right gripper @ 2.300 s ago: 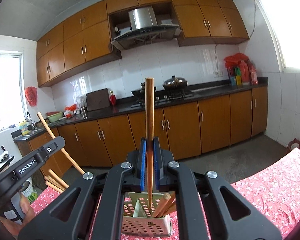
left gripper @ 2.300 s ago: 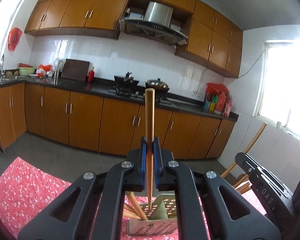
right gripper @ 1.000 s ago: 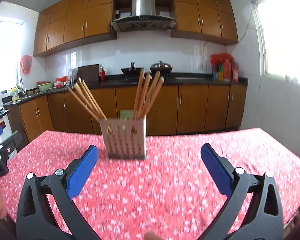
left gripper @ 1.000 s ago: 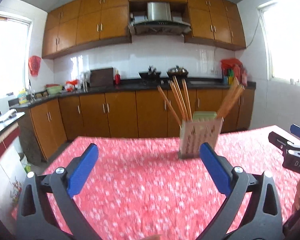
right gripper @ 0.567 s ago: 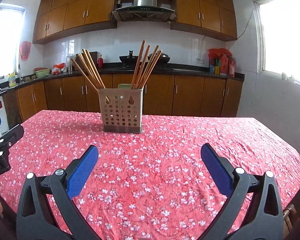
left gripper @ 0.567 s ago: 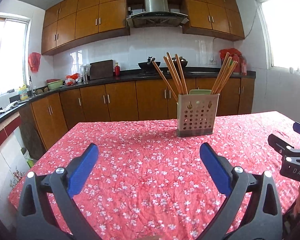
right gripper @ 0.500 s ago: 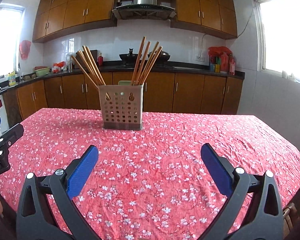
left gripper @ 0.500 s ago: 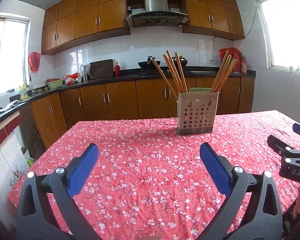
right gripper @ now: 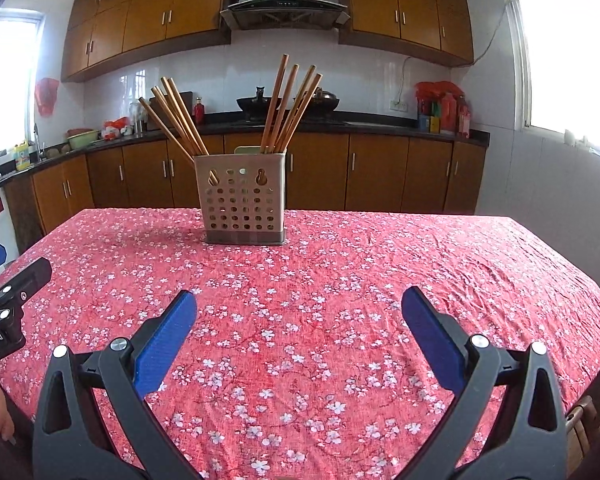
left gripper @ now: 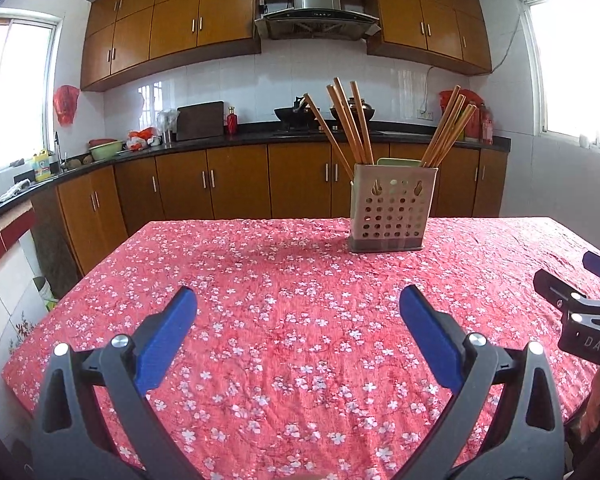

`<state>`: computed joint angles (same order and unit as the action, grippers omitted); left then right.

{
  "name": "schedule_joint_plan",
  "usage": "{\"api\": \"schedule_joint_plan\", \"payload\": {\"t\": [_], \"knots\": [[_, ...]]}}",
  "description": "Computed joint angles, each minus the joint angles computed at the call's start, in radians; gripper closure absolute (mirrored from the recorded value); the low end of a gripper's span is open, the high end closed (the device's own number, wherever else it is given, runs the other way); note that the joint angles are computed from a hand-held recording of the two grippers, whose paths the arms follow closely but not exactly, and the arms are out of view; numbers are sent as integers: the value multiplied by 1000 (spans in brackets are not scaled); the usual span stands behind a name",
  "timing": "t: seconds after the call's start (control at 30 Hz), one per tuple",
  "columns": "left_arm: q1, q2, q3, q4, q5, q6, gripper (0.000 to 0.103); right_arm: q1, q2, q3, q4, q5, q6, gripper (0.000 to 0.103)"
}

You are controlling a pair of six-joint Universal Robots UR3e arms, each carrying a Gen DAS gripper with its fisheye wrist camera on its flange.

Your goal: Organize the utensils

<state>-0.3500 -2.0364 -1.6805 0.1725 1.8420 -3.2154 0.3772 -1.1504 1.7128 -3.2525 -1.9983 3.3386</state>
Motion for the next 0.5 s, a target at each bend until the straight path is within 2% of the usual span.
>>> {"api": "schedule_joint_plan", "payload": {"t": [0.5], "knots": [[-5,-3,6,2,-5,1,4,-5,-4,3,2,8,8,2]]}}
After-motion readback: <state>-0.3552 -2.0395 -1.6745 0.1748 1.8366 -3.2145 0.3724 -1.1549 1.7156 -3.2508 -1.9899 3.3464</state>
